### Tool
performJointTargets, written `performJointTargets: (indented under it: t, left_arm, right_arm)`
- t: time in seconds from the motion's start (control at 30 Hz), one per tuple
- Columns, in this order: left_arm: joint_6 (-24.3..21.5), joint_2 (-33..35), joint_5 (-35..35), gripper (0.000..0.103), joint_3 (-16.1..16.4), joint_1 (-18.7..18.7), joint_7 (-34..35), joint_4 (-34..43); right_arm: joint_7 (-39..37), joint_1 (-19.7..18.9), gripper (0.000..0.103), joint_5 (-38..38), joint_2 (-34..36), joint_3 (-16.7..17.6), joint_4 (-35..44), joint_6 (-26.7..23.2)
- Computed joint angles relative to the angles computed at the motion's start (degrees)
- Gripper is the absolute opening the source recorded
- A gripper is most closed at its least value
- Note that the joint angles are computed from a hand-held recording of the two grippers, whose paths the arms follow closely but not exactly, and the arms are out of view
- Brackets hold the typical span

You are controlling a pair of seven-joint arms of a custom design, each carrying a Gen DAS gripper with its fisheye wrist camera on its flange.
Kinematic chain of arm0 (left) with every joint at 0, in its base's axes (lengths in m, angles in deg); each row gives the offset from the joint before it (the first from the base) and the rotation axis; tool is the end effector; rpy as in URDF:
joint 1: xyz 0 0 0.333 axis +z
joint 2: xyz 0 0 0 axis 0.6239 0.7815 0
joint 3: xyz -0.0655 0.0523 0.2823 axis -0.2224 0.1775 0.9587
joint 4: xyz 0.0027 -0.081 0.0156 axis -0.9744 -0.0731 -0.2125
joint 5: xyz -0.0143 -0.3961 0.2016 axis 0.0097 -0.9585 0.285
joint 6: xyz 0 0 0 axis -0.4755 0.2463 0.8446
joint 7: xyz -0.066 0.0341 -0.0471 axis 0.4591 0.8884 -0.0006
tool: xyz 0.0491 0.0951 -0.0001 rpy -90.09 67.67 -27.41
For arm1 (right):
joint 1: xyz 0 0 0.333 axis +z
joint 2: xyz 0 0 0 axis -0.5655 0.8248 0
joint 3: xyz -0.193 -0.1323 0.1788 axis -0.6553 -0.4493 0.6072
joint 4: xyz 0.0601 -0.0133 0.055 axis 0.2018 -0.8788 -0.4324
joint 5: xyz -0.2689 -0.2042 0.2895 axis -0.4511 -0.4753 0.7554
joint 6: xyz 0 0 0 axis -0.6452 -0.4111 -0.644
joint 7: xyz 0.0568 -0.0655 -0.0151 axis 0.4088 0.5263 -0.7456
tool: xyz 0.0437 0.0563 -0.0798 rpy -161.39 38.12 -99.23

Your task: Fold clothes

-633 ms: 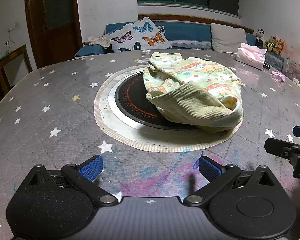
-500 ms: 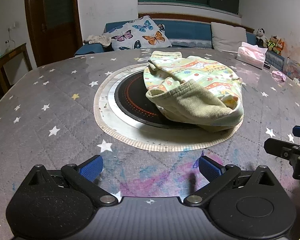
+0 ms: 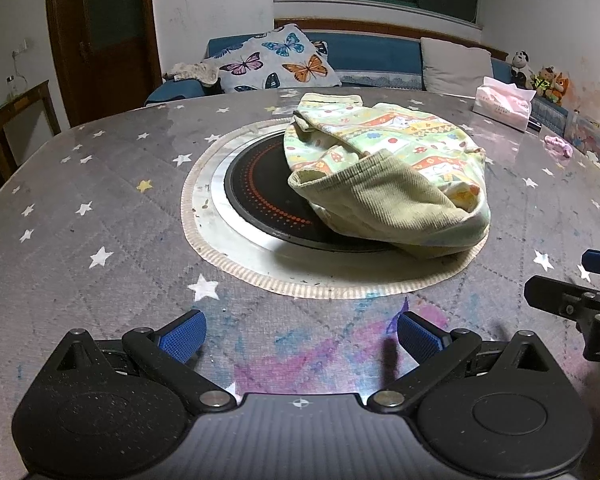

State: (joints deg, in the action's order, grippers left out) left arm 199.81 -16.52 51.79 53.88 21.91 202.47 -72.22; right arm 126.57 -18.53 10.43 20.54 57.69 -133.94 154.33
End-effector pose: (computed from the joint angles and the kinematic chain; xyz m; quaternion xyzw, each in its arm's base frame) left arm 0.4503 -0.0655 0.4316 -0.5090 0.7679 -0.3192 0.2222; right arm 0.3540 0.3204 0.4323 -0.5705 0.6900 -0.3032 0.3262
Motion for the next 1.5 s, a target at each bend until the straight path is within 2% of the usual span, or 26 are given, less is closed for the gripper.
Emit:
performJointTargets:
  t: [1.5]
  left_arm:
    - [-1.1,3.7,0.3,0.103,-1.8,1.4,-0.9,3.3]
  right_arm:
    - [-1.1,-0.4,0.103,-1.1,4.4,-2.1,3.0,1.7]
